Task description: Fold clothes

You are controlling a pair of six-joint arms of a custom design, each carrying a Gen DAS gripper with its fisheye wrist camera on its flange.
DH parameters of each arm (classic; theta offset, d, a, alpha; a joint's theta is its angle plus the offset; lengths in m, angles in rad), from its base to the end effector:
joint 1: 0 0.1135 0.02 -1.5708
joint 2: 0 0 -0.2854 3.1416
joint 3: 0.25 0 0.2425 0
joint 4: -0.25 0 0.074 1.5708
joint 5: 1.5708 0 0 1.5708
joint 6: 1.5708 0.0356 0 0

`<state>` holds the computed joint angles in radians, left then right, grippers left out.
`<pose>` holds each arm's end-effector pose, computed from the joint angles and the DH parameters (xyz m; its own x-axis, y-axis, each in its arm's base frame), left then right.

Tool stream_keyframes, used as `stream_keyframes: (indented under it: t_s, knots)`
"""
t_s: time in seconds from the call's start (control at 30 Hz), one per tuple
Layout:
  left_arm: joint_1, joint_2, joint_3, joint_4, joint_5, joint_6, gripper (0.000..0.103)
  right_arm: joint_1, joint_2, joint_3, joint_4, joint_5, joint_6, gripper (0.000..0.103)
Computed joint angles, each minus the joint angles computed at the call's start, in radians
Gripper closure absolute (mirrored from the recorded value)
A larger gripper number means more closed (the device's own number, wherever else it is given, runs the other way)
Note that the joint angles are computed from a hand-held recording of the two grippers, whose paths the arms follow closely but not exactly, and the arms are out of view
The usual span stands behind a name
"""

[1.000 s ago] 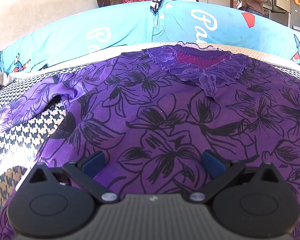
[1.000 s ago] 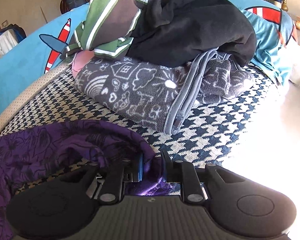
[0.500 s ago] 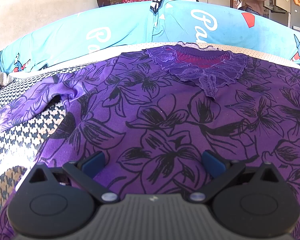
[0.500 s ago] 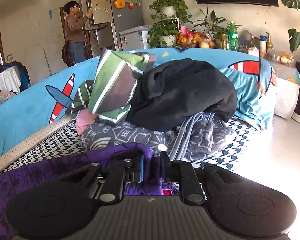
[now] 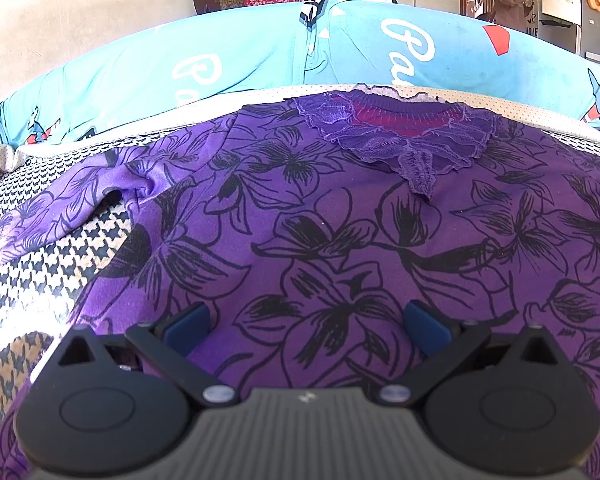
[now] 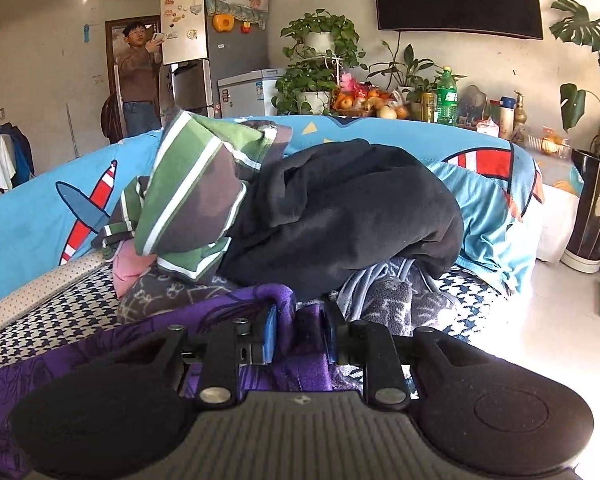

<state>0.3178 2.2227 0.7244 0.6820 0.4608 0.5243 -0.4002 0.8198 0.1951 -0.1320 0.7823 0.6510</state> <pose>0.3303 0.0920 0.0332 -0.5944 0.2765 -0.7551 0.3547 0.9329 0.0624 0.1036 -0.0711 0.1652 -0.0494 0.4876 -0.8717 0.9785 0.1987 0.0557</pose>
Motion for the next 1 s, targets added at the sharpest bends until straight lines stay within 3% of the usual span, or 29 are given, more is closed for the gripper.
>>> stream_keyframes:
  t_s: [0.07, 0.2, 0.37, 0.57, 0.73, 1.0]
  knots:
    - [0.000, 0.000, 0.001, 0.000, 0.000, 0.000, 0.000, -0.020, -0.015, -0.002, -0.023, 0.003, 0.024, 0.074]
    - [0.000, 0.001, 0.000, 0.001, 0.000, 0.000, 0.000, 0.037, -0.053, 0.002, -0.087, 0.117, 0.072, 0.066]
    - [0.000, 0.002, -0.002, 0.004, 0.001, 0.000, 0.000, 0.075, -0.080, 0.013, -0.115, -0.027, 0.026, 0.064]
    - [0.000, 0.002, -0.001, 0.003, 0.001, 0.000, 0.000, 0.232, 0.084, 0.043, -0.067, -0.074, 0.037, 0.060]
    - [-0.001, 0.000, -0.002, 0.002, -0.001, -0.001, 0.000, 0.252, 0.101, 0.045, -0.051, -0.223, 0.061, 0.054]
    - [0.004, -0.003, -0.004, -0.001, 0.002, -0.001, 0.000, 0.216, 0.095, 0.042, -0.064, -0.332, 0.086, 0.046]
